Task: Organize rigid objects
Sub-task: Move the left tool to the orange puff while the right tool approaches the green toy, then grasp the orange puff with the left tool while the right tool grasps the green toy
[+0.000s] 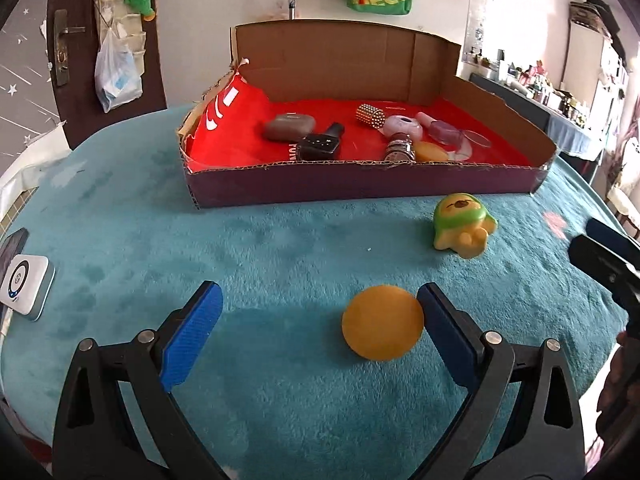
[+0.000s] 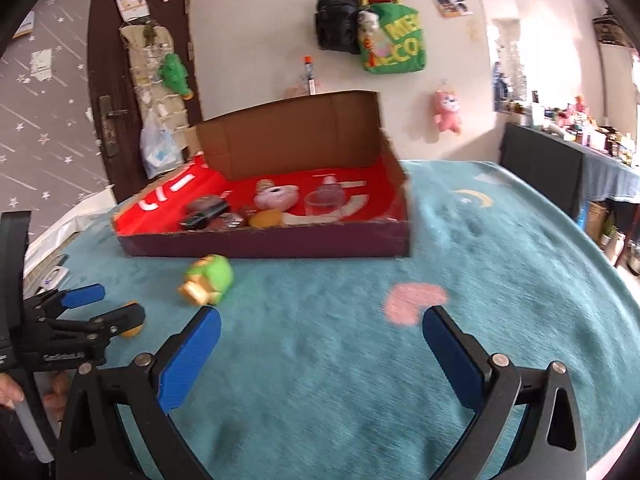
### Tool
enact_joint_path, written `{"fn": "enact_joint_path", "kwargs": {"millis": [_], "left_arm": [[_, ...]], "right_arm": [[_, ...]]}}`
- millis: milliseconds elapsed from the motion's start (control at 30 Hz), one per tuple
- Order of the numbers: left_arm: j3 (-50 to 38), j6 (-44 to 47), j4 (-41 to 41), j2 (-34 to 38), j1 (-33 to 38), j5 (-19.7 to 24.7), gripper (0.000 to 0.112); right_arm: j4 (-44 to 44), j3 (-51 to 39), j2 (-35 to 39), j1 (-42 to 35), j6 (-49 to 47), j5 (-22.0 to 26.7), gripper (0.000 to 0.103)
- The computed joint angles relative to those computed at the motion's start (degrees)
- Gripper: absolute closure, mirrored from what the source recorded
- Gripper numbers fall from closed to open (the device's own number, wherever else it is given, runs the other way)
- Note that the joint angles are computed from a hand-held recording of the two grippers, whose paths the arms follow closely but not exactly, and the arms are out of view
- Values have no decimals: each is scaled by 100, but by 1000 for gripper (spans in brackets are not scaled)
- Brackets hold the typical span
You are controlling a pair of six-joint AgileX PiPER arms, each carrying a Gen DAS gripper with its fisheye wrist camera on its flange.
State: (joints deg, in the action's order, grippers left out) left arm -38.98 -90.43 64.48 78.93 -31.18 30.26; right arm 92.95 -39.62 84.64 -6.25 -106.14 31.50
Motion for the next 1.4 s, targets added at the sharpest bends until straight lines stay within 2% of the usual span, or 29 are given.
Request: {"fn": "enact_joint_path", "kwargs": {"millis": [67, 167, 300, 400, 533, 667, 867, 900, 967, 1000, 1067, 1133, 1167, 1233, 1400], "left_arm": [[80, -21, -13, -86, -76, 25, 13], [272, -58, 16, -284, -123, -198, 13], [343, 419, -369, -335, -69, -419, 13], [311, 697, -521, -259, 11, -388, 13], [158, 919, -496, -96, 240, -277, 13], [8, 1615, -1165, -35, 694, -587, 13], [184, 1157, -714, -132, 495, -542, 15], [209, 1071, -627, -145, 476, -579, 17], [212, 1135, -644, -131, 494, -706, 37], [203, 1081, -600, -126, 476, -706, 39], [216, 1009, -516, -140, 493, -855, 61], [211, 1030, -563, -151, 530, -975, 77], [180, 1045, -595, -141, 517, -958, 76], [154, 1143, -710, -150, 532, -1025, 76], [69, 1193, -706, -93, 358, -1112, 76]], "right_arm": [[-709, -325, 129, 182, 796, 109, 0], [-1466, -695, 274, 551, 1573, -22, 0], [-2453, -1128, 515, 1031, 2509, -241, 0], [-2819, -1353, 678, 1137, 2998, -118, 0], [-2916, -1433, 775, 1185, 3168, -62, 0], [-3193, -1476, 794, 1320, 3408, -213, 0], [-3950, -1738, 959, 1639, 4120, -350, 0], [-4089, -1785, 985, 1695, 4251, -378, 0], [-4494, -1934, 1061, 1854, 4618, -446, 5], [-4679, -2010, 1107, 1932, 4776, -469, 11], [-5209, -2188, 1252, 2140, 5273, -555, 27], [-5260, -2363, 1437, 2171, 5361, -376, 54], [-5169, -2373, 1453, 2158, 5264, -313, 54], [-4777, -2122, 1276, 2113, 4805, -508, 54], [-3530, -1501, 744, 1670, 3578, -298, 54]]}}
